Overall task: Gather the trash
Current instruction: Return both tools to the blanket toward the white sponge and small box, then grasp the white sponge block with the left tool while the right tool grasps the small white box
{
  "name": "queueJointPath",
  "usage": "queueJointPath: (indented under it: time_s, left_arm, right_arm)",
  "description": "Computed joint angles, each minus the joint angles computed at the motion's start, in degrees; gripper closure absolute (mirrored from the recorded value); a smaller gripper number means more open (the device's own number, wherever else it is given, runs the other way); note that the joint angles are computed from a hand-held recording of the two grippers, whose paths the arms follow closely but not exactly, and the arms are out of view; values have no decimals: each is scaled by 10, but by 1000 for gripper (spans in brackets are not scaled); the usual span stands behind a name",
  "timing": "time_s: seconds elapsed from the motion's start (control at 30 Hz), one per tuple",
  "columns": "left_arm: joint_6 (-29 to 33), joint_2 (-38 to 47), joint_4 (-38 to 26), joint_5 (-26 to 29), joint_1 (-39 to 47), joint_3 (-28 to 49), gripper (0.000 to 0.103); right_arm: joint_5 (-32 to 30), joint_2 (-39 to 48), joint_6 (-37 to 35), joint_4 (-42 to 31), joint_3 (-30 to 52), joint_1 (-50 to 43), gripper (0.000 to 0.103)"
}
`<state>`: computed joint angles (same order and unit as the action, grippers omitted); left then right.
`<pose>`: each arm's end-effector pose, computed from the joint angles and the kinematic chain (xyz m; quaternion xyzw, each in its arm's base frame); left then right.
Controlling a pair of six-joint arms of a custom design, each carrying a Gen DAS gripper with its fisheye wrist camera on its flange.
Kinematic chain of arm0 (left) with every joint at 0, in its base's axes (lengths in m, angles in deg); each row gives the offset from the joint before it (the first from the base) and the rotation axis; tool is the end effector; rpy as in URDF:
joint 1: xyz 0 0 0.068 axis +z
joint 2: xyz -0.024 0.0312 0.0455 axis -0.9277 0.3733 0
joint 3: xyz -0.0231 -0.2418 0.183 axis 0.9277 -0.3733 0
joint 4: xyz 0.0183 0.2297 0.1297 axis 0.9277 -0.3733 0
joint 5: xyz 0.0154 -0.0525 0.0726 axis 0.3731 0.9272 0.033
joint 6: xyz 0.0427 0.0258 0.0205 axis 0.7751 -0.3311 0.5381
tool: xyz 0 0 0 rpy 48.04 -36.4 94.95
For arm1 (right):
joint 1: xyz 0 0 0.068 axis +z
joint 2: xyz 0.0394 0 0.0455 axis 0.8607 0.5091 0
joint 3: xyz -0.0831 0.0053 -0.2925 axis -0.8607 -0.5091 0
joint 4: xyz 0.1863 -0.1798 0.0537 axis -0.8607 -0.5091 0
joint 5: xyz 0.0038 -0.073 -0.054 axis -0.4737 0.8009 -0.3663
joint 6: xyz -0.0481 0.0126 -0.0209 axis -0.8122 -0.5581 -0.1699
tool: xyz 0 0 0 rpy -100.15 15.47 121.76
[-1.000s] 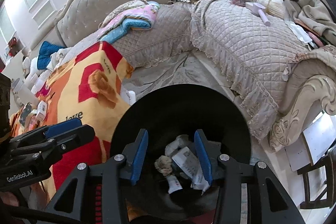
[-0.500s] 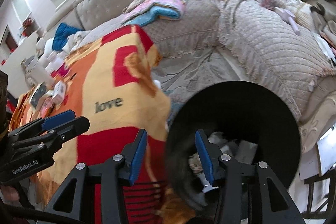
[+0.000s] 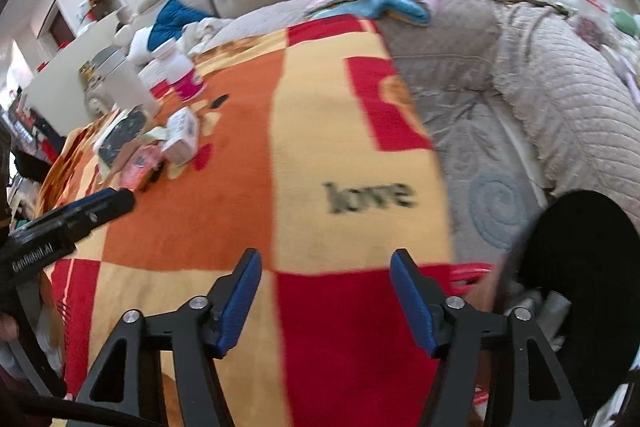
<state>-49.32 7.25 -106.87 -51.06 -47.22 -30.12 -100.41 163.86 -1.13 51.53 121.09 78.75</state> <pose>0.1250 0.0434 0.2075 -0.2086 0.9219 -0.0127 0.3262 0.2387 0.0973 0.1848 -0.2645 0.9129 0.2014 0.2367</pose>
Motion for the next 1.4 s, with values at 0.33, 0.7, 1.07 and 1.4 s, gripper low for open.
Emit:
queueJointPath:
  time_s: [0.33, 0.7, 1.07, 1.4]
  left_arm:
    - [234, 140, 21, 172, 407, 84, 48]
    - [273, 309, 100, 174, 421, 159, 46]
    - [290, 358, 178, 115, 370, 158, 45]
    - [332, 386, 143, 156, 395, 191, 44]
  right_arm:
    - [44, 80, 53, 20, 88, 151, 37]
    - [58, 256, 100, -33, 334, 225, 38]
    - [66, 346, 84, -82, 409, 260, 55]
    - [54, 296, 59, -61, 351, 238, 71]
